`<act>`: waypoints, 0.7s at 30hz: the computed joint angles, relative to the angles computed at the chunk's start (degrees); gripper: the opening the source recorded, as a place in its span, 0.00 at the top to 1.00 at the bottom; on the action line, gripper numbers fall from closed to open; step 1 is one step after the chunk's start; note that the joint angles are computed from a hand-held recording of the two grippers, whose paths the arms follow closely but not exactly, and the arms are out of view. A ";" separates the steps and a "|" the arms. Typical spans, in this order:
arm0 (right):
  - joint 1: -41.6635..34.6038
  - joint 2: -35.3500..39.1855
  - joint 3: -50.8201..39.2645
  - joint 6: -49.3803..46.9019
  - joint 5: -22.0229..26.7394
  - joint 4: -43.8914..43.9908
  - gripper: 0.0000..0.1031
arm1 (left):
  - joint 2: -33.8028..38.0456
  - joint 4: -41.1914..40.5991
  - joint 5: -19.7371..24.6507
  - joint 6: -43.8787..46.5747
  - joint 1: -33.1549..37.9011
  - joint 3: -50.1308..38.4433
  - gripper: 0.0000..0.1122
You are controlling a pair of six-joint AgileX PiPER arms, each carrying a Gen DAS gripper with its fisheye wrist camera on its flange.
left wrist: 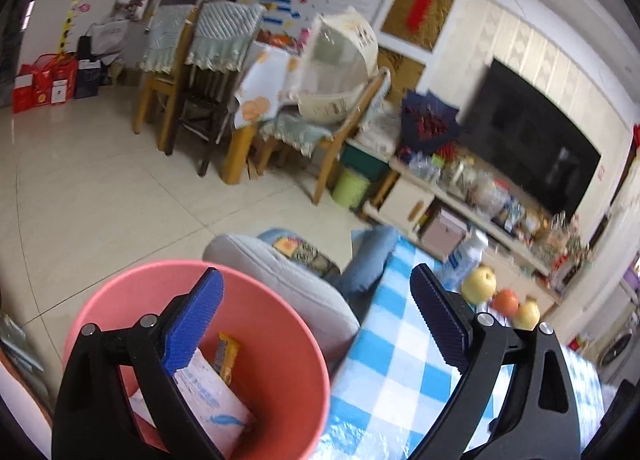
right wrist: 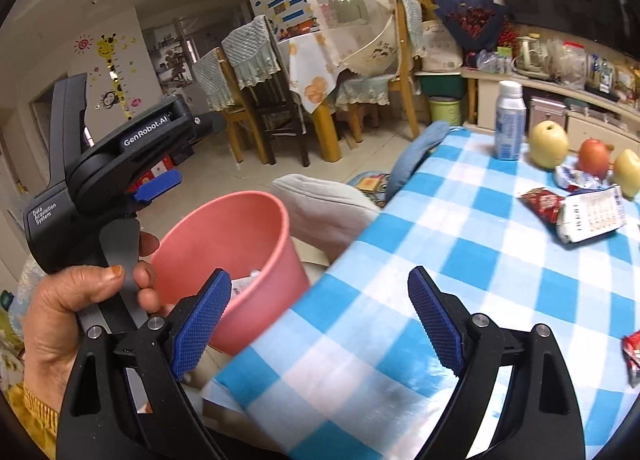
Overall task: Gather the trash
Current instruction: 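Bring both tools back over the table toward the red wrappers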
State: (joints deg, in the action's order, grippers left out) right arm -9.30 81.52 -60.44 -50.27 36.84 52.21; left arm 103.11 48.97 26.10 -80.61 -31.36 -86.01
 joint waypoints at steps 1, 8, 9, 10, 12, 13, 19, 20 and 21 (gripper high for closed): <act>-0.57 -0.48 0.31 0.06 0.00 -0.29 0.11 | 0.64 -2.66 1.45 2.74 -0.39 -1.33 0.16; -5.50 -2.22 1.44 -2.43 1.05 -0.47 0.10 | 2.64 -9.86 2.60 8.20 -1.39 -4.50 0.16; -6.41 -2.37 1.59 -3.05 1.65 -0.09 0.10 | 2.82 -9.37 2.50 7.64 -1.56 -4.59 0.16; -7.23 -2.71 1.93 -3.64 2.14 0.22 0.10 | 3.16 -8.95 3.00 7.36 -2.02 -4.95 0.16; -8.69 -3.06 2.24 -4.73 2.89 0.66 0.10 | 4.17 -8.93 4.26 7.98 -2.77 -6.39 0.16; -9.24 -3.32 2.37 -5.10 3.25 0.72 0.10 | 4.60 -8.38 4.73 7.83 -3.25 -6.89 0.16; -12.72 -4.98 3.54 -9.16 3.95 1.82 0.10 | 6.98 -7.16 5.76 9.65 -5.18 -9.79 0.16; -13.40 -5.11 3.49 -9.66 4.33 2.04 0.09 | 7.58 -8.44 5.98 11.22 -5.27 -10.61 0.16; -14.54 -5.20 3.51 -10.67 4.98 2.60 0.09 | 8.15 -9.23 6.25 12.28 -5.43 -11.34 0.16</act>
State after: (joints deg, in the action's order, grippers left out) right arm -23.83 76.32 -56.93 -60.95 41.82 54.81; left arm 111.26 39.74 32.35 -68.33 -36.79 -97.35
